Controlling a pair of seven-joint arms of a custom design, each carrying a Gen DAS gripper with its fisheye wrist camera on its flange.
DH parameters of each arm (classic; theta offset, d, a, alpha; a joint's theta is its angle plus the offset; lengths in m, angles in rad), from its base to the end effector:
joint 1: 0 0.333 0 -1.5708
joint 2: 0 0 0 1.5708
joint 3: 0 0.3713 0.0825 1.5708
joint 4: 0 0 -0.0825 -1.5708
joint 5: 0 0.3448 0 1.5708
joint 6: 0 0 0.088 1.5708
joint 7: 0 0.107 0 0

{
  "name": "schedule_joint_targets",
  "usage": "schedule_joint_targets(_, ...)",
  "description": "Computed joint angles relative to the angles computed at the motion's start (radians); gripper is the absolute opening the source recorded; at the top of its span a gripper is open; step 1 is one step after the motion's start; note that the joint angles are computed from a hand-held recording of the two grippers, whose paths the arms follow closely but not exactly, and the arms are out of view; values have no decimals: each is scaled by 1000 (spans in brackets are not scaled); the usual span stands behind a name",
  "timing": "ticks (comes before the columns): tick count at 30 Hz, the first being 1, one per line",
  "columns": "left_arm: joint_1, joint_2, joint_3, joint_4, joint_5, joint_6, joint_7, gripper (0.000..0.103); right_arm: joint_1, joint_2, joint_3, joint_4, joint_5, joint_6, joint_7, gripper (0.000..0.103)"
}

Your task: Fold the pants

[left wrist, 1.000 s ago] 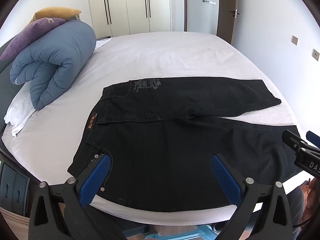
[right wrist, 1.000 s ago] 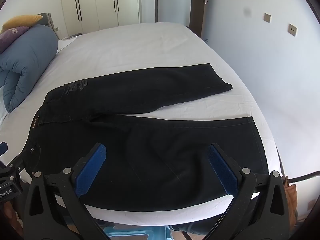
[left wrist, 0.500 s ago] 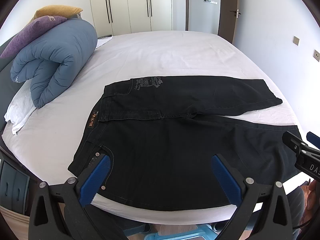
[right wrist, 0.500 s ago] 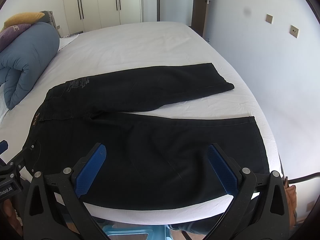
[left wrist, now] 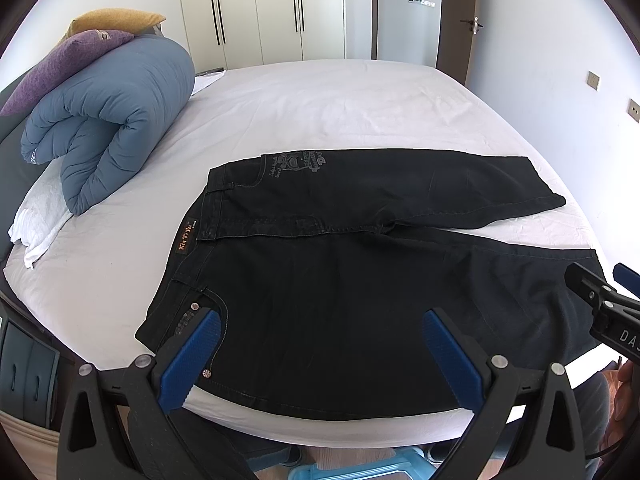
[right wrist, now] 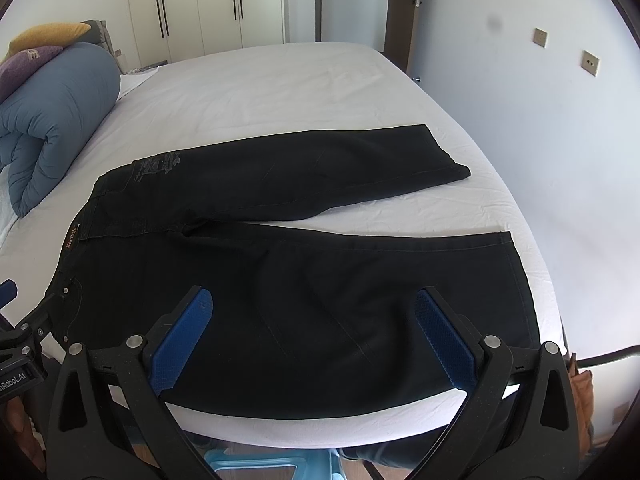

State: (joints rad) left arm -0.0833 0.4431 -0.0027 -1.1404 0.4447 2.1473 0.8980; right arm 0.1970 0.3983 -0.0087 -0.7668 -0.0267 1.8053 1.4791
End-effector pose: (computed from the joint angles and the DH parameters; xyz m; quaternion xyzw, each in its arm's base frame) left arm 0.7101 -0.0426 0.6718 -0.7958 0.4988 -0.1661 0.3006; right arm 0.6275 0.1194 0.8219 -0.7580 0.5711 -0.2224 0.2230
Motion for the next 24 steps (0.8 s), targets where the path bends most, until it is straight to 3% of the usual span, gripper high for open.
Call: schedule_joint_targets(24,-1,-2,-1,-6,-1,-2,-4,103,5,-26,3,-57,-4,26,4,103)
